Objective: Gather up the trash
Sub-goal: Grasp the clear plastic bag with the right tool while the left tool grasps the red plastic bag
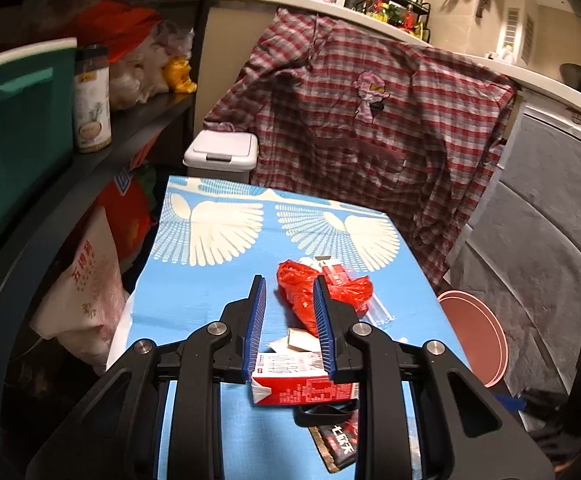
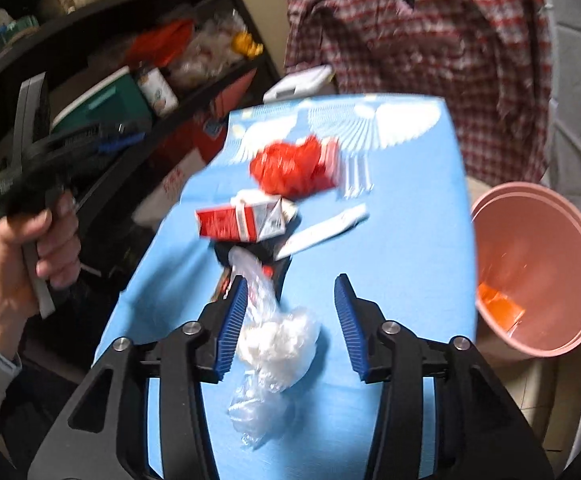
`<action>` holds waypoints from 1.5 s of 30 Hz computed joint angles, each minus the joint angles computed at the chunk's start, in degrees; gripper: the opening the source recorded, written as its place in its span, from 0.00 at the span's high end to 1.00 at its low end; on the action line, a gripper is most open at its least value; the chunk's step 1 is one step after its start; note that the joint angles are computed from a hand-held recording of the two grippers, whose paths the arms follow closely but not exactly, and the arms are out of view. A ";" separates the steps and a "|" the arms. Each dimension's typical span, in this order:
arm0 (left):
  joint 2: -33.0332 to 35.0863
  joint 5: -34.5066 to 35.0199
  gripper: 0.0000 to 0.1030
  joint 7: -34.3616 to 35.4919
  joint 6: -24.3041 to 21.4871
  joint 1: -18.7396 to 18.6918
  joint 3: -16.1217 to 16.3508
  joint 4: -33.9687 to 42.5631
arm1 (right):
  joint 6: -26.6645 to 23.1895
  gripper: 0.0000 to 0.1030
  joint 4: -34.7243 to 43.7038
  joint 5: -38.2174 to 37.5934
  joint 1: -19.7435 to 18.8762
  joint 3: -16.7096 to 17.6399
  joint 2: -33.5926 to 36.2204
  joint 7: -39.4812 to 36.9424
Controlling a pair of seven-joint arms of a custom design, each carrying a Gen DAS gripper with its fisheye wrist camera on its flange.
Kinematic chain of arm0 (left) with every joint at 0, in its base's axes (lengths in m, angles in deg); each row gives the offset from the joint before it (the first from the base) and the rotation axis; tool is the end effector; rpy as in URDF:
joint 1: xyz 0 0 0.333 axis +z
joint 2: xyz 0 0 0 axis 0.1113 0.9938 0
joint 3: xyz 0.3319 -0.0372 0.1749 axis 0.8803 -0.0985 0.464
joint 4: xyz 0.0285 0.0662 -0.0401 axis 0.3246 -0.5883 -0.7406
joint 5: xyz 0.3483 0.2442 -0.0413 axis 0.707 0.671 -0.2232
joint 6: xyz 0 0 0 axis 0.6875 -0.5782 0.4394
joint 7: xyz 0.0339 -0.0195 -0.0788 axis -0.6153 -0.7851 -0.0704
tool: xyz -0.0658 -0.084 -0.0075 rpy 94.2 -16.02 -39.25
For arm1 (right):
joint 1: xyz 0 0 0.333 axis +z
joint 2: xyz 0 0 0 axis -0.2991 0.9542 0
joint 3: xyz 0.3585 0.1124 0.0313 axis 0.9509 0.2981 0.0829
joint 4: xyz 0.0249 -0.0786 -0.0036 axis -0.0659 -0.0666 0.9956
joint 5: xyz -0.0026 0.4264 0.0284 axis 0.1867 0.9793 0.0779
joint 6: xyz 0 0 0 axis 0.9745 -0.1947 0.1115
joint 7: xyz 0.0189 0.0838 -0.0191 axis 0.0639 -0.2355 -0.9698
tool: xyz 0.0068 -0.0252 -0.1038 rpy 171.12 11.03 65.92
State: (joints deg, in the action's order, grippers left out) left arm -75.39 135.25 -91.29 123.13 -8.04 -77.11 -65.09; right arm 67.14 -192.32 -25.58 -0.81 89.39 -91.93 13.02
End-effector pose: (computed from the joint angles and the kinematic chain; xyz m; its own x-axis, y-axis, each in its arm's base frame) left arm 0.4340 -0.3207 0.5500 0.3266 -0.9235 0.2012 -0.5105 -0.3515 -0.7848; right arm 0.5174 0.1747 0.4724 0.7069 -0.6194 -0.3416 -0.6581 -0.3987 -0.6387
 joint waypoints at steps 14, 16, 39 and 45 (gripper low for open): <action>8.44 -0.53 0.76 -2.31 12.16 1.89 4.43 0.87 | -5.02 0.73 1.62 -7.78 -0.62 0.71 3.23 0.50; 10.30 -1.47 0.76 -1.99 14.42 1.96 5.24 1.27 | -6.24 0.76 2.27 -6.31 -0.97 0.36 3.02 -0.28; 20.17 -13.00 0.72 6.95 25.85 -0.43 10.50 4.96 | 3.12 0.77 7.26 3.95 -3.22 0.38 6.03 -1.06; 19.26 -12.42 0.85 7.70 21.51 -1.99 10.86 5.98 | 4.04 0.77 7.41 4.74 -3.48 0.39 6.08 -1.06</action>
